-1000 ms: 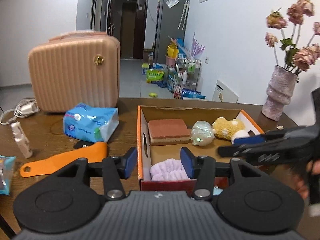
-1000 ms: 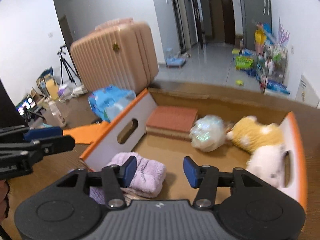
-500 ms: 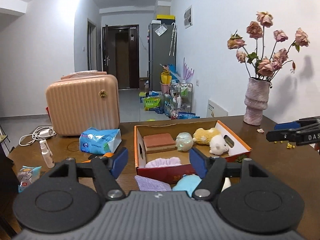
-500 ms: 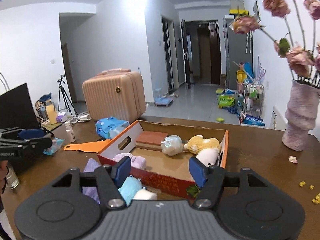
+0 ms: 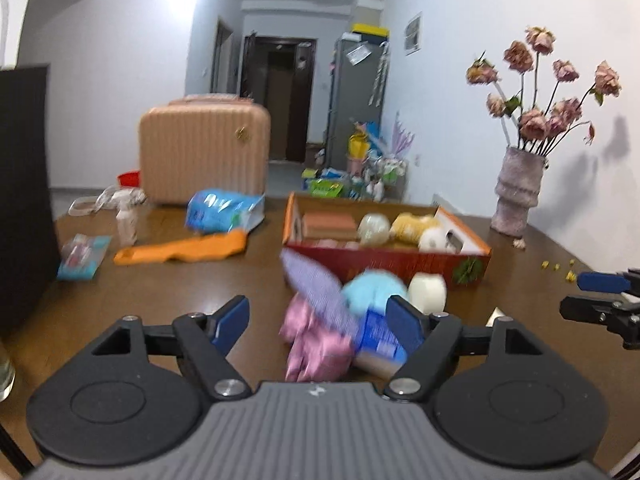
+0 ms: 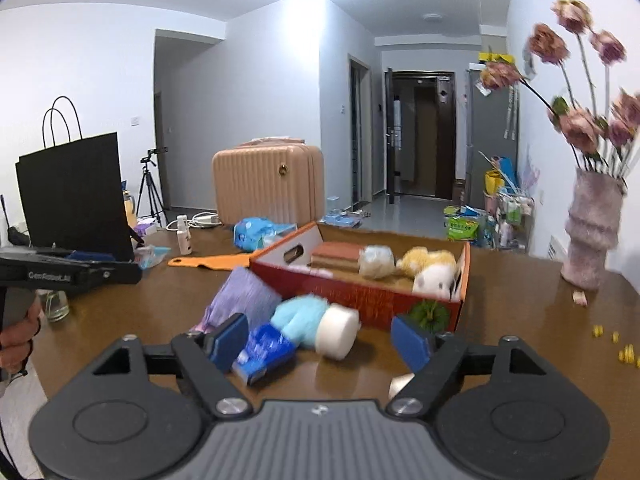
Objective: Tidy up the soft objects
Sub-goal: 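Move the right gripper back over the pile of soft items, then grasp the pink satin scrunchie with the right gripper and lift it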
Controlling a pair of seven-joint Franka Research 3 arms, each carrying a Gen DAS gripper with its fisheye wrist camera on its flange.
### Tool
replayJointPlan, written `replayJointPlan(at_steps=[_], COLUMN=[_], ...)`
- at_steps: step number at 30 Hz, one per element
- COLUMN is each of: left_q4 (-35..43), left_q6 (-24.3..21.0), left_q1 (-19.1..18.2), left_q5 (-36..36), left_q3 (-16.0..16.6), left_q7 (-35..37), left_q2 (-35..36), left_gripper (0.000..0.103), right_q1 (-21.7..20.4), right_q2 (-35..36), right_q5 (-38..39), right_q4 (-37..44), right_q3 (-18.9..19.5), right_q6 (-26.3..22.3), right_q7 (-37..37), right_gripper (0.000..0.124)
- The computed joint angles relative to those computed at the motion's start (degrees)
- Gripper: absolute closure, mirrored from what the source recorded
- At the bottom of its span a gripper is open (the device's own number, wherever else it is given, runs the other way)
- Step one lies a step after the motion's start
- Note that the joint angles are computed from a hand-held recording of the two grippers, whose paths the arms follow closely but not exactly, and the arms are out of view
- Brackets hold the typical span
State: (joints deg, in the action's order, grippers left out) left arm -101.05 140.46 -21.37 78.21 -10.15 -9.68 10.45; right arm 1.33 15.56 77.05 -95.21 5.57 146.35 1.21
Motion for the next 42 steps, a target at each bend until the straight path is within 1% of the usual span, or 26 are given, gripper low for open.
replayJointPlan(at_steps=[3, 5, 7, 10, 12, 15, 18, 21, 22, 24, 26, 28, 30, 31, 32, 33, 34, 35, 37, 38, 40, 42], left_q4=[-4.6, -6.3, -7.0, -6.8, -6.3, -5.4, -4.4, -3.5, -3.5, -3.7, -4.3, -5.4, -6.8, -7.5, -8.2, -9.0, -9.6, -10.1, -10.7, -10.7, -10.4, -9.6], left_q6=[-1.0, -2.1, -2.1, -1.2, -0.1, 2.2, 4.0, 4.5, 4.8, 6.2, 7.0, 7.8, 8.1, 8.1, 8.2, 8.3, 8.3, 8.2, 7.9, 7.9, 8.9, 10.6], left_q1=[0.2, 0.8, 1.7, 2.6, 3.0, 3.7, 4.1, 4.5, 4.7, 5.4, 5.9, 6.5, 7.2, 7.5, 7.8, 8.1, 8.4, 8.7, 9.0, 9.1, 9.1, 8.7], left_q5=[-1.2, -2.4, -3.2, -3.3, -2.9, -3.3, -4.2, -5.1, -5.5, -6.1, -6.1, -5.5, -5.1, -4.8, -4.5, -4.3, -4.2, -4.4, -5.0, -5.4, -5.4, -4.6], left_q3=[-0.4, -0.8, -0.9, -0.9, -0.7, -0.2, 0.7, 1.7, 2.1, 2.8, 3.5, 3.9, 4.1, 4.1, 4.0, 3.9, 3.7, 3.5, 3.0, 2.7, 2.4, 2.1], left_q7=[-1.5, -1.7, -1.9, -2.4, -3.1, -3.4, -2.9, -3.2, -3.4, -3.9, -4.5, -5.6, -6.7, -7.2, -7.6, -8.0, -8.2, -8.3, -8.0, -7.8, -7.6, -7.5], left_q2=[-2.8, -3.9, -4.3, -3.7, -2.9, -1.6, 0.1, 1.4, 1.6, 1.8, 1.6, 0.9, -0.1, -0.6, -1.2, -1.8, -2.2, -2.6, -2.9, -2.9, -2.6, -1.9], left_gripper=[0.024, 0.024, 0.024, 0.024, 0.024, 0.024, 0.024, 0.024, 0.024, 0.024, 0.024, 0.024, 0.024, 0.024, 0.024, 0.024, 0.024, 0.024, 0.024, 0.024, 0.024, 0.024], right_q1=[0.1, 0.3, 0.6, 2.2, 2.8, 3.4, 4.4, 5.3, 5.6, 6.6, 7.9, 8.6, 11.6, 12.1, 12.7, 12.9, 12.4, 11.2, 8.3, 6.7, 3.6, 1.0], right_q2=[-2.8, -4.0, -4.5, -4.0, -3.2, -1.4, 0.9, 3.7, 4.9, 7.5, 10.5, 13.4, 16.6, 17.9, 18.9, 19.4, 19.8, 19.9, 18.8, 17.6, 14.0, 10.6], right_q5=[2.4, 3.9, 4.5, 5.1, 5.7, 4.0, 0.3, -3.8, -5.6, -8.5, -10.5, -10.4, -17.0, -18.5, -20.4, -21.8, -21.9, -21.7, -20.9, -20.1, -18.1, -16.7], right_q4=[-6.1, -8.7, -9.9, -9.5, -8.7, -6.7, -4.4, -1.2, 0.3, 3.2, 6.6, 9.6, 13.4, 14.8, 15.8, 16.2, 16.2, 16.1, 14.2, 12.6, 8.5, 5.1], right_q3=[-0.1, -0.6, -1.1, -1.2, -1.0, -0.6, 0.3, 1.8, 2.2, 3.2, 4.6, 6.4, 5.0, 5.3, 5.3, 5.5, 6.6, 7.9, 10.6, 11.6, 12.4, 11.5], right_q6=[0.6, -0.5, -1.5, 1.7, 3.1, 2.7, 2.9, 1.8, 0.9, 0.5, 2.2, 5.1, 7.5, 8.5, 9.2, 9.9, 10.4, 10.0, 7.7, 5.7, -0.1, -7.3], right_q7=[-1.3, -1.1, -2.2, -3.8, -3.5, 0.0, 3.2, 5.7, 7.2, 10.4, 13.2, 14.3, 22.1, 23.4, 24.9, 25.7, 25.2, 24.4, 22.2, 20.3, 15.7, 11.6], right_gripper=[0.044, 0.044, 0.044, 0.044, 0.044, 0.045, 0.045, 0.053, 0.055, 0.057, 0.058, 0.058, 0.06, 0.065, 0.068, 0.077, 0.088, 0.102, 0.103, 0.104, 0.106, 0.106])
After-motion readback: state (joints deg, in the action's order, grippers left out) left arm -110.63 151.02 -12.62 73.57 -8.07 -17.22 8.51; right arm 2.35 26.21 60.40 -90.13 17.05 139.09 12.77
